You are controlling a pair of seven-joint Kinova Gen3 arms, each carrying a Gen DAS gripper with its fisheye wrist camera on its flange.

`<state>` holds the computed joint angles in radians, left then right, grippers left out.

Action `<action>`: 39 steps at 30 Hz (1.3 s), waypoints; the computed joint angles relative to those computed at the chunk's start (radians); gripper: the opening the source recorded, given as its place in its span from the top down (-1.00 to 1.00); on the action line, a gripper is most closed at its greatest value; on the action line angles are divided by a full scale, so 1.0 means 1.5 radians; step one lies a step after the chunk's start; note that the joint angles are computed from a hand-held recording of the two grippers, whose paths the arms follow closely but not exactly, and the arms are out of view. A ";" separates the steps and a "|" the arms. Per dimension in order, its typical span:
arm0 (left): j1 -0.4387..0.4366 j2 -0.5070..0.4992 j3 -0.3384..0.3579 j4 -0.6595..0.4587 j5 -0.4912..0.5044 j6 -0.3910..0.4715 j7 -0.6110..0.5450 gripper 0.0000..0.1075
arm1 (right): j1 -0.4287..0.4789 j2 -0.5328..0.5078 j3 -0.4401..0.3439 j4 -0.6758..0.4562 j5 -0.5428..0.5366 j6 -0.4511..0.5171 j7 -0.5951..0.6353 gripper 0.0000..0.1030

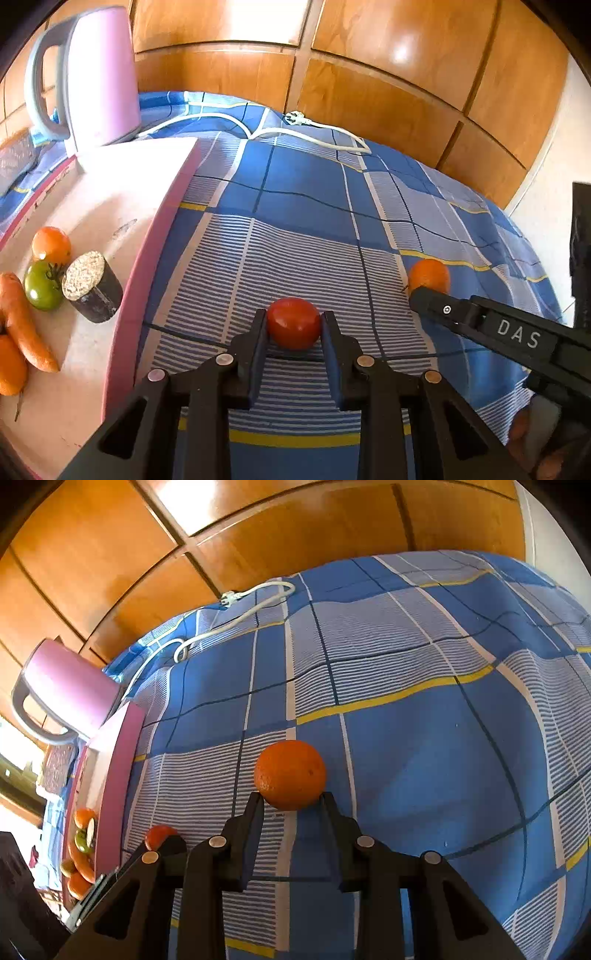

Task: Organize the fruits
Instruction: 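Grasp the orange with the right gripper while the left grasps the red tomato, then lift the orange and red tomato off the bedspread with both grippers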

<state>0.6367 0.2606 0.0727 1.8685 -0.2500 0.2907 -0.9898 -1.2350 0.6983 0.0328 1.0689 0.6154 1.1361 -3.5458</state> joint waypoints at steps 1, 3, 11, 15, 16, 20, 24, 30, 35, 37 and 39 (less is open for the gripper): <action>0.010 0.000 -0.010 0.001 -0.010 -0.001 0.009 0.47 | -0.001 0.002 0.001 -0.002 0.002 0.004 0.003 0.40; 0.028 0.004 -0.026 -0.002 -0.027 -0.003 0.029 0.47 | -0.005 0.007 0.004 -0.009 0.007 0.015 0.006 0.40; 0.092 0.015 -0.080 -0.006 -0.110 -0.006 0.109 0.47 | -0.008 0.018 0.008 -0.023 0.018 0.037 0.023 0.40; 0.098 0.018 -0.085 -0.005 -0.133 -0.012 0.135 0.46 | -0.004 0.036 0.005 -0.059 0.009 0.069 0.060 0.40; 0.096 0.018 -0.084 -0.003 -0.135 -0.014 0.138 0.44 | -0.003 0.041 0.005 -0.070 0.006 0.079 0.071 0.41; 0.113 0.021 -0.100 -0.003 -0.154 -0.019 0.161 0.44 | -0.002 0.065 0.008 -0.121 -0.010 0.125 0.119 0.43; 0.123 0.021 -0.108 0.000 -0.170 -0.021 0.177 0.44 | -0.002 0.077 0.014 -0.145 -0.023 0.146 0.144 0.44; 0.129 0.021 -0.114 0.004 -0.189 -0.027 0.198 0.44 | -0.005 0.083 0.022 -0.158 -0.032 0.156 0.161 0.44; 0.128 0.017 -0.113 0.006 -0.191 -0.026 0.204 0.47 | -0.007 0.078 0.025 -0.146 -0.031 0.150 0.148 0.58; 0.129 0.014 -0.115 0.008 -0.193 -0.026 0.210 0.47 | -0.008 0.073 0.026 -0.137 -0.030 0.147 0.137 0.73; 0.131 0.013 -0.116 0.008 -0.199 -0.023 0.216 0.48 | -0.008 0.067 0.025 -0.123 -0.027 0.136 0.125 0.75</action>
